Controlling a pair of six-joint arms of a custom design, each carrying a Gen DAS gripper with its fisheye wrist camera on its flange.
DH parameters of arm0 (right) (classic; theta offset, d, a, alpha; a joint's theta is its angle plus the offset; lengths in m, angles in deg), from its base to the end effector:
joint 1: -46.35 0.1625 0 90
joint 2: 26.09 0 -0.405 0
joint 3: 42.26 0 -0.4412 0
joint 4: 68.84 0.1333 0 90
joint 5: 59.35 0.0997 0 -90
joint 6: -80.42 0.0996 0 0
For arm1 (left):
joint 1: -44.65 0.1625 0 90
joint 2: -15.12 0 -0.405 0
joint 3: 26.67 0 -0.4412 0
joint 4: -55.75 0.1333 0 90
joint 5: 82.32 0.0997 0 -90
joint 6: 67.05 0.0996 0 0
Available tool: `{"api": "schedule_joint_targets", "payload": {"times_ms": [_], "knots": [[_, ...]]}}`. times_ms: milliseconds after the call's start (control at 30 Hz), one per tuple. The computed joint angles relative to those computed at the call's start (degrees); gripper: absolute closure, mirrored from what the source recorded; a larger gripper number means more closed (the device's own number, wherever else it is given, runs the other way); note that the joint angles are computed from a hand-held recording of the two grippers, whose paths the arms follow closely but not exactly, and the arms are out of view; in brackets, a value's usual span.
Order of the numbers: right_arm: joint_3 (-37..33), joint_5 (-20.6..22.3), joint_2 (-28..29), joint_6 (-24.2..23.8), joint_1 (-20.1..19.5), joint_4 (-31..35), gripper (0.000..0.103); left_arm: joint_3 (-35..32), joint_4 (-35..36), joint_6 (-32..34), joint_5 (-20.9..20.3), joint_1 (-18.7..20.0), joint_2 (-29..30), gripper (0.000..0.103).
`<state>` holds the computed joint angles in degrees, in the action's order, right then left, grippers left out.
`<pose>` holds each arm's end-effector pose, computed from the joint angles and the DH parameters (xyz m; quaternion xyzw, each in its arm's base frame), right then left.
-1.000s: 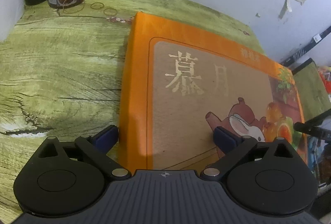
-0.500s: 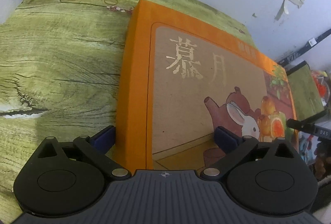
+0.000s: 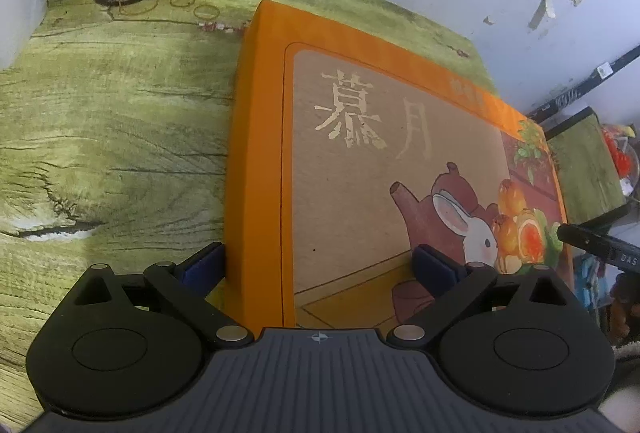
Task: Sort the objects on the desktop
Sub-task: 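Lift the lid up off the box base with both grippers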
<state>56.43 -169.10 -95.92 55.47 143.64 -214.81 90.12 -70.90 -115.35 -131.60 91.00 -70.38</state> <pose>0.1823 -0.6396 0.2917 0.2273 -0.9312 0.2026 0.2002 -0.2121 -0.5096 0.2713 -0.0542 0.9351 -0.2804 0.2100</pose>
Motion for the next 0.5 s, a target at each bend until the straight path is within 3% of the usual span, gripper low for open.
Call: {"api": "schedule_joint_targets", "payload": {"times_ms": [67,133,167,333,467,500], "knots": [[-0.11,0.96,-0.27,-0.3,0.2,0.51,0.015,0.02,-0.54,0.69,0.06,-0.28,-0.09,0.006],[-0.46,2.53,-0.53,-0.45,0.31,1.69,0.034,0.06,-3.09,2.37,-2.22,-0.01,-0.03,0.009],[-0.85,3.0,-0.4,-0.44,0.51,2.76,0.036,0.17,-4.99,3.59,-3.32,0.0,0.19,0.009],[-0.65,1.28,0.94,-6.22,2.58,2.44,0.036,-1.16,-3.75,5.15,-2.56,-0.22,2.9,0.008],[-0.69,0.7,1.17,-5.42,2.55,1.99,0.033,0.23,-5.33,3.39,-3.35,0.85,2.04,0.005],[-0.64,0.54,0.95,-5.0,2.46,1.25,0.028,0.44,-5.54,3.38,-3.53,0.91,1.74,0.005]]}}
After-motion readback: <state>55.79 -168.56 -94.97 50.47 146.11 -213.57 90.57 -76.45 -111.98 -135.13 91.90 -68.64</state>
